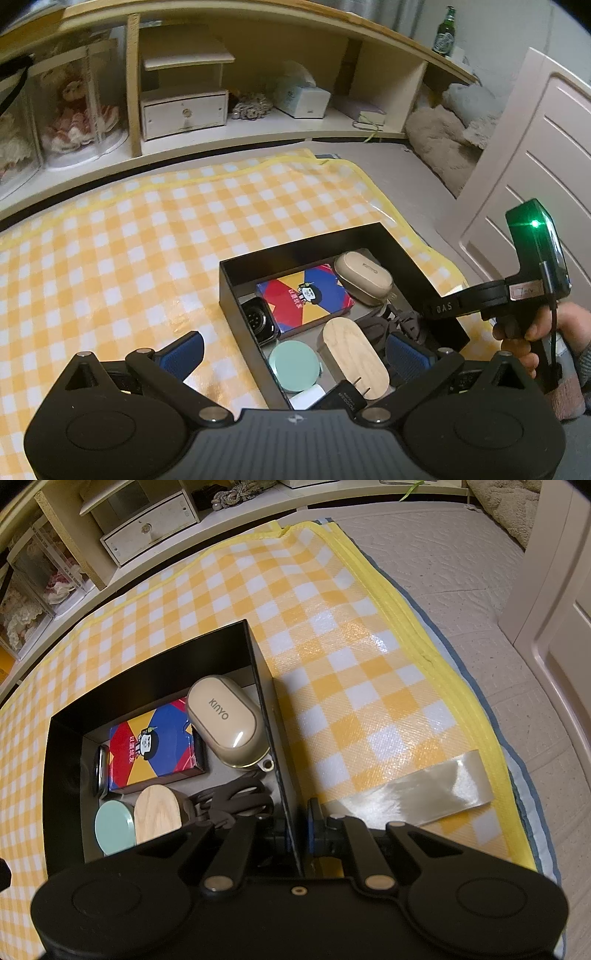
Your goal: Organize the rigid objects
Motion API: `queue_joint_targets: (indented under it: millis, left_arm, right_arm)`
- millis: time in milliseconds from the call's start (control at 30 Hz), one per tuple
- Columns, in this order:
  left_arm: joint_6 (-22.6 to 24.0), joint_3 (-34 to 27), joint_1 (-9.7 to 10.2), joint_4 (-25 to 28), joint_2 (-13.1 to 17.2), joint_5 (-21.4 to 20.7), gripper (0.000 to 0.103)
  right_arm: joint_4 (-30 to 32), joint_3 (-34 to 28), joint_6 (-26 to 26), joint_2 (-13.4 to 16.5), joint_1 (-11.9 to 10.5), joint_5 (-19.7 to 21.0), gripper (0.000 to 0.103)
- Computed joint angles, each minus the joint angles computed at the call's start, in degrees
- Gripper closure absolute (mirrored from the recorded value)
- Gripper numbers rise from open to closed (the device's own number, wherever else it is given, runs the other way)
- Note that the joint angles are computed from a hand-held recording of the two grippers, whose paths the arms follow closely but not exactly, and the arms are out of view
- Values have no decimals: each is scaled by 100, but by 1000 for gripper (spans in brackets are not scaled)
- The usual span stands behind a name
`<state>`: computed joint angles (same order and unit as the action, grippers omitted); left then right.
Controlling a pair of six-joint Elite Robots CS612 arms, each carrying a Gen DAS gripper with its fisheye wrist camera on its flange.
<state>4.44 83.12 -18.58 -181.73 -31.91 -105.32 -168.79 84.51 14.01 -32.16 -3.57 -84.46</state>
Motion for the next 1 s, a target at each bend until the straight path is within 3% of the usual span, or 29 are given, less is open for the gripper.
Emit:
queue_joint_targets:
  millis: [100,167,267,367,567,767,1000]
  left_arm:
    - [-79,44,-12,-39,-20,135,0]
    - [-128,78,-16,-79,-35,190,0]
    - [-196,109,-11,-155,-47,233,0]
    - [-223,140,-12,-198,-71,281,0]
    - [-286,286,-38,-443,-159,519,0]
    - [-373,500,-7,-777,-286,524,0]
    - [-573,872,54,-1032,-496,418,0]
  right_arm:
    - [-70,11,21,-19,8,-40,92]
    - [-341,105,157,-74,-8,12,74]
    - [-765,272,338,-168,-17,17,58]
    - [-1118,403,239,-279,85,-283,41]
    - [-1646,799,186,-562,163,-430,16]
    - [-2189,1276,90,-828,214,-575,2]
    - [-2568,1699,-161,-1048,344,-712,1]
